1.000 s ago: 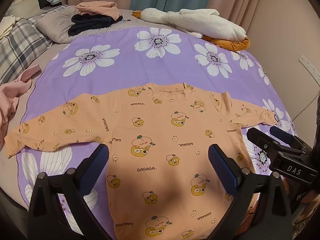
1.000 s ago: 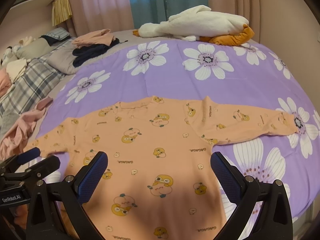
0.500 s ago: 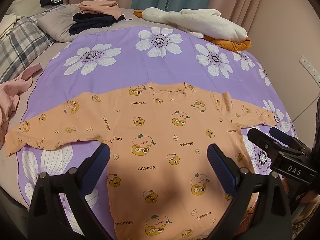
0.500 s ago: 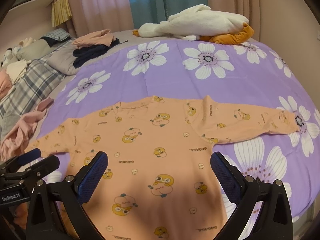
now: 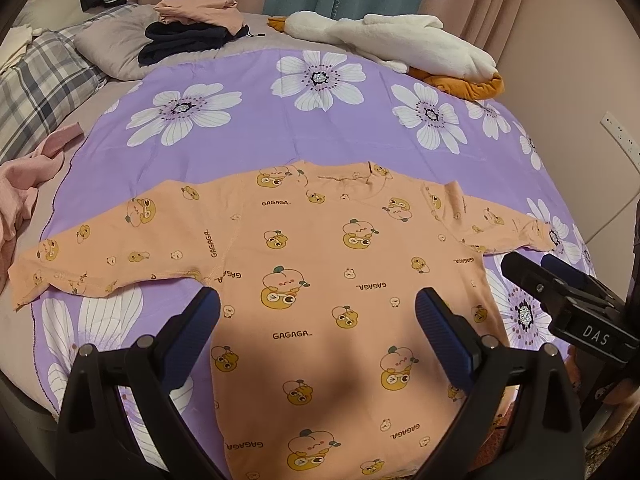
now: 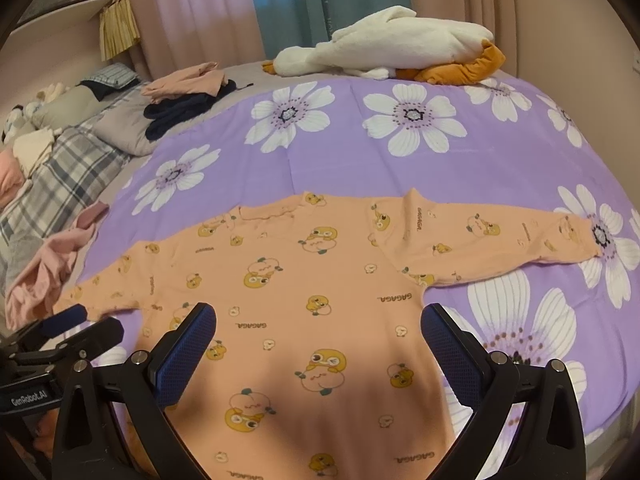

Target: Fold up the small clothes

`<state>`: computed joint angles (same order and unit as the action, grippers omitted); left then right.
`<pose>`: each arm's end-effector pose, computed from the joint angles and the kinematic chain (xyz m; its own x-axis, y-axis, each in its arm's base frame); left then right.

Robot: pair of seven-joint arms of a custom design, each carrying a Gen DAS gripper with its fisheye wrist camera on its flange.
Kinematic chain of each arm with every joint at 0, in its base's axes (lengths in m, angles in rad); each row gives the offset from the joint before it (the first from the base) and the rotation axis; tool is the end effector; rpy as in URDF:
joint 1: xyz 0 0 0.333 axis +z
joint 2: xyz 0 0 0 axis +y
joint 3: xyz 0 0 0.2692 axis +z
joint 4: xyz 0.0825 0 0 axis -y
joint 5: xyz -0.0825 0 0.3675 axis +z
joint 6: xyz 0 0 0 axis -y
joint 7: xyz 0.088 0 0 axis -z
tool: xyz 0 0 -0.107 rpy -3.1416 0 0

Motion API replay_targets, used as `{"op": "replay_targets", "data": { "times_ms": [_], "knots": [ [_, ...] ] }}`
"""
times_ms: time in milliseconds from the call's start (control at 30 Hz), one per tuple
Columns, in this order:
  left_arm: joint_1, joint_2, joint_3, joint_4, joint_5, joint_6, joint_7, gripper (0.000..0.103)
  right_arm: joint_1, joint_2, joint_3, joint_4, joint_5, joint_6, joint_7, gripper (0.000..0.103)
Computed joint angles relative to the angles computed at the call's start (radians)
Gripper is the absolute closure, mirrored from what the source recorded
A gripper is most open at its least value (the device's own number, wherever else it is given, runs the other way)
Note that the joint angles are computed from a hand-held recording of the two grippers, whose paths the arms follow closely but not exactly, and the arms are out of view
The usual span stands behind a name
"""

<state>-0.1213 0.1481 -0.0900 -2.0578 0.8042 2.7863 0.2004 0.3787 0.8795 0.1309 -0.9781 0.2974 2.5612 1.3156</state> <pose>0.5704 -0.1544 0.3839 0.3884 -0.8981 0.2063 -0.6544 -0.4265 -0.6244 0.6953 0.3349 0.3935 0.5314 -0.8192 -0.2157 -0.6956 -0.2766 -0.6631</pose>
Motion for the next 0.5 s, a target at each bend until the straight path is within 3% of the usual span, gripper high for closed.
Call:
{"op": "replay_targets", "data": {
  "times_ms": [333, 500],
  "knots": [
    [0.002, -0.003, 0.001, -0.005, -0.006, 0.016, -0.008, 0.005, -0.012, 0.015, 0.014, 0.026, 0.019, -0.010, -0.015, 0.001],
    [0.004, -0.006, 0.001, -0.012, -0.008, 0.021, -0.015, 0.005, -0.031, 0.089, 0.024, 0.150, 0.047, -0.076, 0.003, 0.006]
  ]
}}
